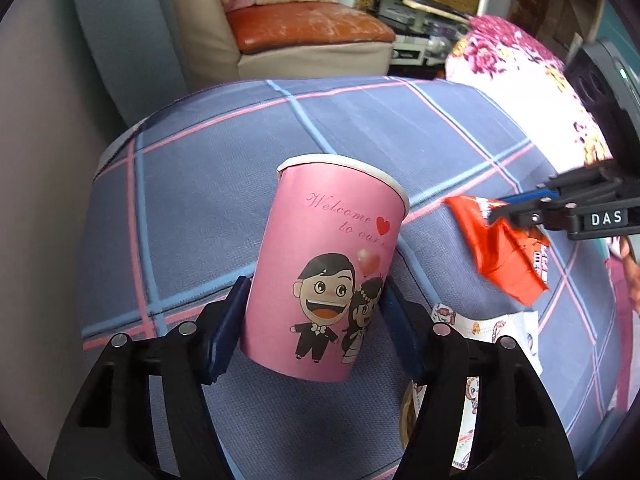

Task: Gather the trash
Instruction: 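Grasp the pink paper cup with the left gripper while the right gripper grasps the orange Ovaltine wrapper, then carry the cup and Ovaltine wrapper over the teal bucket and release both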

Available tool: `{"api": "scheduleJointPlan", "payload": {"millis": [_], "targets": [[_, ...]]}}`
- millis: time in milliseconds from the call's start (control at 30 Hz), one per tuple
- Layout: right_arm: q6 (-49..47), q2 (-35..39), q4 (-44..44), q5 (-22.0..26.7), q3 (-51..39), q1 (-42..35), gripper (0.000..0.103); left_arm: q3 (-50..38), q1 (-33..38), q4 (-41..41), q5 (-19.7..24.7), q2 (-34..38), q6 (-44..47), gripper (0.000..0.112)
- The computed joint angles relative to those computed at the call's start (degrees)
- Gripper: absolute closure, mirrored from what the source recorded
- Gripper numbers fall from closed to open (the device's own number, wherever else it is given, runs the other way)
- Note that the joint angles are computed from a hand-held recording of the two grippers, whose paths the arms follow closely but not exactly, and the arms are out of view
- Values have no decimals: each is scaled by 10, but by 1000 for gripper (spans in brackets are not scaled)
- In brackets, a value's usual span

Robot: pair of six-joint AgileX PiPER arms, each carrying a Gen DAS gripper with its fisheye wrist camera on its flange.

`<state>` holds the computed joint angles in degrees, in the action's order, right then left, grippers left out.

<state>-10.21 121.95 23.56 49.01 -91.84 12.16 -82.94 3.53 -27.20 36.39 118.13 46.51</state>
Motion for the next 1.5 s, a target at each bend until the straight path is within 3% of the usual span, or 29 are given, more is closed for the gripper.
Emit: {"api": "scheduleJointPlan", "payload": {"millis": [367, 600, 800, 1167, 1500], "targets": [[-32, -105, 27, -55, 129, -48, 86, 52, 0, -12, -5, -87, -60, 46], [-59, -212, 35, -87, 244, -97, 86, 106, -66, -17, -10, -154, -88, 46], [-106, -314, 56, -98, 346, -174, 85, 130, -156, 18, -21, -185, -162, 46], [-322, -471, 153, -19, 463, -443, 85, 143, -349, 128, -40, -201, -353, 46], [-515, -474, 226, 88, 480, -701, 84, 81, -496, 217, -31, -136, -507, 46]]}}
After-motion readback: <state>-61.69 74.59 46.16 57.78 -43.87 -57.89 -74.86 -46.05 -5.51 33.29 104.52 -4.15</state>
